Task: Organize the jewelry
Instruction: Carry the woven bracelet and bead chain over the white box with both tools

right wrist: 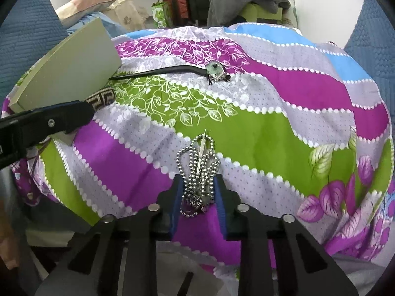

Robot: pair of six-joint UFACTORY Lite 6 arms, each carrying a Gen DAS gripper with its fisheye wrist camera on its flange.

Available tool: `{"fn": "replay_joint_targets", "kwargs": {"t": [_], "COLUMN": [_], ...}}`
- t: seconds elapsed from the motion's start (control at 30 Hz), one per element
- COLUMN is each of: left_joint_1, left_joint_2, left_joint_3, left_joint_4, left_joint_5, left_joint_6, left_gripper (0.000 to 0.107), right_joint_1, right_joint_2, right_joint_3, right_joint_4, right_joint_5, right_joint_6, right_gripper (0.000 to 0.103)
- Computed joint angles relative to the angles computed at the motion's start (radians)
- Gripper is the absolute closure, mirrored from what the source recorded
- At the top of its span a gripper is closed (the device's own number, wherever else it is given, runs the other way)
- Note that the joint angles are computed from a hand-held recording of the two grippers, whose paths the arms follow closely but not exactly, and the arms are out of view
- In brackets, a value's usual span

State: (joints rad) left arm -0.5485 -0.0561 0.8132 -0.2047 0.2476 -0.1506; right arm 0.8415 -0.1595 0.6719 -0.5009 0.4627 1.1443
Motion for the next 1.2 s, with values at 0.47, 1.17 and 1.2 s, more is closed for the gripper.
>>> {"fn": "replay_joint_targets", "kwargs": {"t": [0.47,1.17,1.2], "left_joint_1": [-0.004,0.21,0.231], "left_joint_2": [-0.111,-0.27,-0.268], "left_joint_3": [0.013,0.285,0.313], "left_joint_4": [0.085,-0.008,-0.019], "left_joint_5": [0.071,0.43,0.454], "left_joint_6": [-0.081,0.099,0.123], "left_gripper": [0.088,0.088,0.088], "right_joint_1": [-0.032,0.064,0.072], "right_joint_2": [-0.179,-0.091,-0.068], "right_joint_3": [-0.003,0.529,0.575], "right_joint_4": [0.042,0.013,0.009], "right_joint_5": [0.031,0.41,0.431], "right_joint_6": [0.038,-0.045,-0.052], "right_gripper": [0.095,0.095,0.095]}}
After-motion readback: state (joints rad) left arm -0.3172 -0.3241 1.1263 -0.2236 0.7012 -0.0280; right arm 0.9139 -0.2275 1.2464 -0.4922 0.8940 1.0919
